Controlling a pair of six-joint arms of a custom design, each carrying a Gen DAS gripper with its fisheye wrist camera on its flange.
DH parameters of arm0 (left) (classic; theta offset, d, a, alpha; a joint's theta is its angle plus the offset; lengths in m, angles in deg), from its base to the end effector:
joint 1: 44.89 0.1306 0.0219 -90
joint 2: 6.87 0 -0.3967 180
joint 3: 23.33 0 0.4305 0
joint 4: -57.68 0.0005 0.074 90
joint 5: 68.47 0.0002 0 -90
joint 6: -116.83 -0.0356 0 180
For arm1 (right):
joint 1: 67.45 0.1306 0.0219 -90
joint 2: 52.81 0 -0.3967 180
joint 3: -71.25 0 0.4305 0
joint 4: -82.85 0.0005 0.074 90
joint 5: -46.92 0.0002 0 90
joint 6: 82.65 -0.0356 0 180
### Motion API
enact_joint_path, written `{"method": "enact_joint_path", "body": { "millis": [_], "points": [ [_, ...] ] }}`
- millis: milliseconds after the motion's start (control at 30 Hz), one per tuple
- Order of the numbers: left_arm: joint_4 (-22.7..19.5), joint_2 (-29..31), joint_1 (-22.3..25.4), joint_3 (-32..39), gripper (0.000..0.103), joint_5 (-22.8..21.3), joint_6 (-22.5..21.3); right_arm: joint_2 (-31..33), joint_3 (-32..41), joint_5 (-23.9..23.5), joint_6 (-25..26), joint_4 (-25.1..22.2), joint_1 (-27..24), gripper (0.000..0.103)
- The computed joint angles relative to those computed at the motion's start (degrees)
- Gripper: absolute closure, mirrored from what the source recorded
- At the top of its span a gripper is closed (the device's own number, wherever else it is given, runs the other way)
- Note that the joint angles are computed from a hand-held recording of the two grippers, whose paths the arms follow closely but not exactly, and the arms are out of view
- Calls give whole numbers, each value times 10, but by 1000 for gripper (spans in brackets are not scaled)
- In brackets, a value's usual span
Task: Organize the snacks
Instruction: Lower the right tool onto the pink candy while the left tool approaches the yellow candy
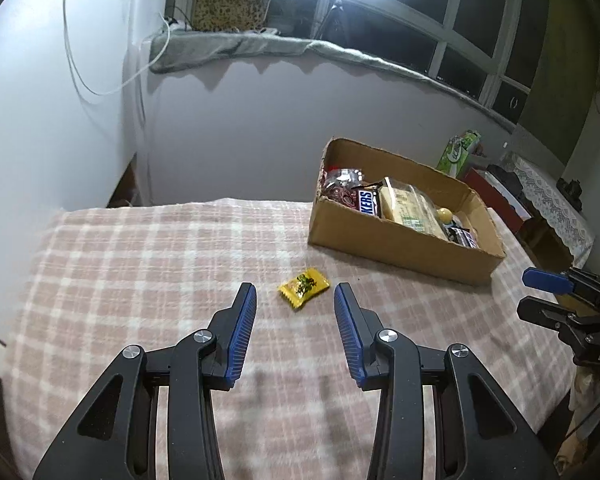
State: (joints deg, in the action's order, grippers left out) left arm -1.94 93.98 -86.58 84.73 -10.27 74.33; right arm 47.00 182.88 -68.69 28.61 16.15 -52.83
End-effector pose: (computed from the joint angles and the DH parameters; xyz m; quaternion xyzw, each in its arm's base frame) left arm 0.4506 -0.3769 0.4915 -0.1343 0.9048 -0.0329 0.4027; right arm 0.5495 0.1587 0.5228 -0.3500 0.8639 0.1939 0.3059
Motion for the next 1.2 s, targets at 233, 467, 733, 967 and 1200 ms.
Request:
{"method": "enact_joint_path", "body": {
  "millis": [233, 467, 733, 967, 1200],
  "points": [
    [-14, -18, -22, -10, 64, -20, 14, -31, -30, -24, 2, -17, 10, 41],
    [-21, -10, -12, -8, 64, 6, -9, -7, -19, -12, -7, -39, 40, 47],
    [-11, 29, 37, 12, 64, 82, -63, 60, 19, 10, -42, -59, 79, 57],
    [14, 49, 72, 15, 64, 137, -75, 92, 32, 60, -64, -38, 112, 57],
    [36, 63, 92, 13, 64, 187, -90, 98, 26, 115, -52, -20, 133, 57]
  ]
}}
